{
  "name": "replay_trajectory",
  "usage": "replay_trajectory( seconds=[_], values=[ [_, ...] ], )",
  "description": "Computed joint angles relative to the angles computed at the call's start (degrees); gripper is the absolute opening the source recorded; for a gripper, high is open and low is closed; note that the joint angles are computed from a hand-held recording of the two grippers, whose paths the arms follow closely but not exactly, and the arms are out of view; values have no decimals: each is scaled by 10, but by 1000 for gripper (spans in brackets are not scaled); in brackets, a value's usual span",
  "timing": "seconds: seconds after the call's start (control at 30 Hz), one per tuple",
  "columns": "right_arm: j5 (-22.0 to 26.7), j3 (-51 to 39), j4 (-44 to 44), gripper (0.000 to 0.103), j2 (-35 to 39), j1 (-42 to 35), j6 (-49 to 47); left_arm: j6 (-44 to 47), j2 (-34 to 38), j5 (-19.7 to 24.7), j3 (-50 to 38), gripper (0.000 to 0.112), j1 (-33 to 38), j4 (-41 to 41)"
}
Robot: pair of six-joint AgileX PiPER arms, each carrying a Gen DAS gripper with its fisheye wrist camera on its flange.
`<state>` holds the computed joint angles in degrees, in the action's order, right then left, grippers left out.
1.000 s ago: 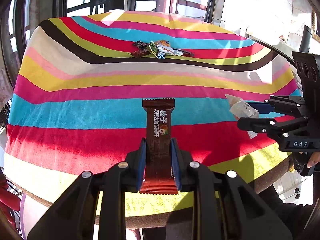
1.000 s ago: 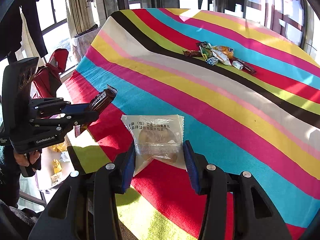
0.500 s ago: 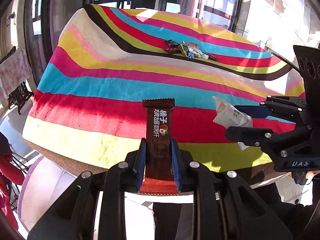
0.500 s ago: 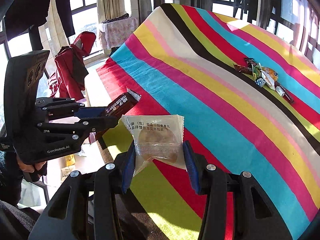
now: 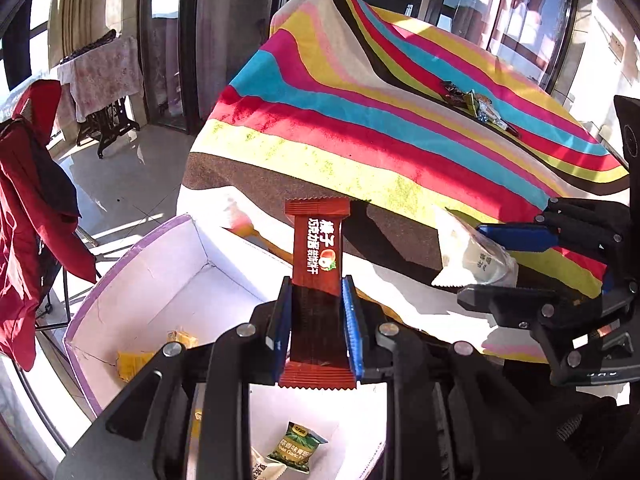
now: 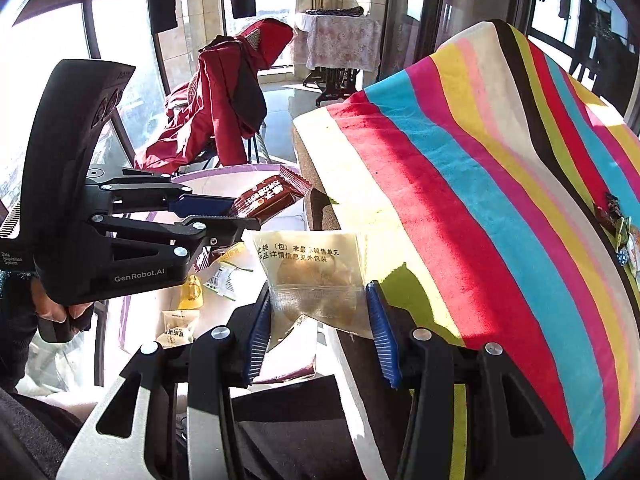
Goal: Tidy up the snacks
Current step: 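Carry both snacks over the white box and open both tools to drop them, then move both open tools back over the snack pile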
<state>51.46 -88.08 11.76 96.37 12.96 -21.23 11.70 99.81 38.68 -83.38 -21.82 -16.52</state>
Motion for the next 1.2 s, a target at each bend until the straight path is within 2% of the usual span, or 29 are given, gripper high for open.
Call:
replay_trajectory(
  seconds=[0.33, 0.43, 0.5, 0.53, 0.57, 0.6, 0.63, 0.67, 0.93, 1.1, 1.2],
  values=[
    [32, -48, -18, 46, 62, 83, -22, -59, -14, -15, 81, 24, 62, 55],
    [41, -61, -4, 47, 81, 92, -43, -88, -6, -13, 82, 24, 72, 90],
    [61, -70, 26, 51, 95, 94, -81, -138, 3, -4, 76, 25, 67, 144],
    [61, -67, 31, 56, 95, 99, -91, -168, 9, 5, 70, 30, 62, 179],
    [53, -56, 29, 66, 88, 105, -97, -202, 10, 9, 71, 48, 57, 217],
    [46, -48, 28, 71, 82, 109, -100, -242, 10, 12, 71, 61, 51, 255],
    [40, -42, 29, 75, 75, 110, -104, -270, 11, 17, 69, 84, 48, 279],
    [33, -35, 31, 75, 67, 110, -107, -289, 11, 21, 67, 91, 46, 293],
    [23, 7, 117, 80, 11, 36, -137, -403, 45, 91, 2, 100, -3, 409],
    [-2, 62, 137, 80, -47, -24, -173, -411, 58, 107, -33, 100, -33, 423],
    [-18, 92, 162, 86, -85, -70, -203, -412, 67, 118, -56, 100, -47, 424]
  ],
)
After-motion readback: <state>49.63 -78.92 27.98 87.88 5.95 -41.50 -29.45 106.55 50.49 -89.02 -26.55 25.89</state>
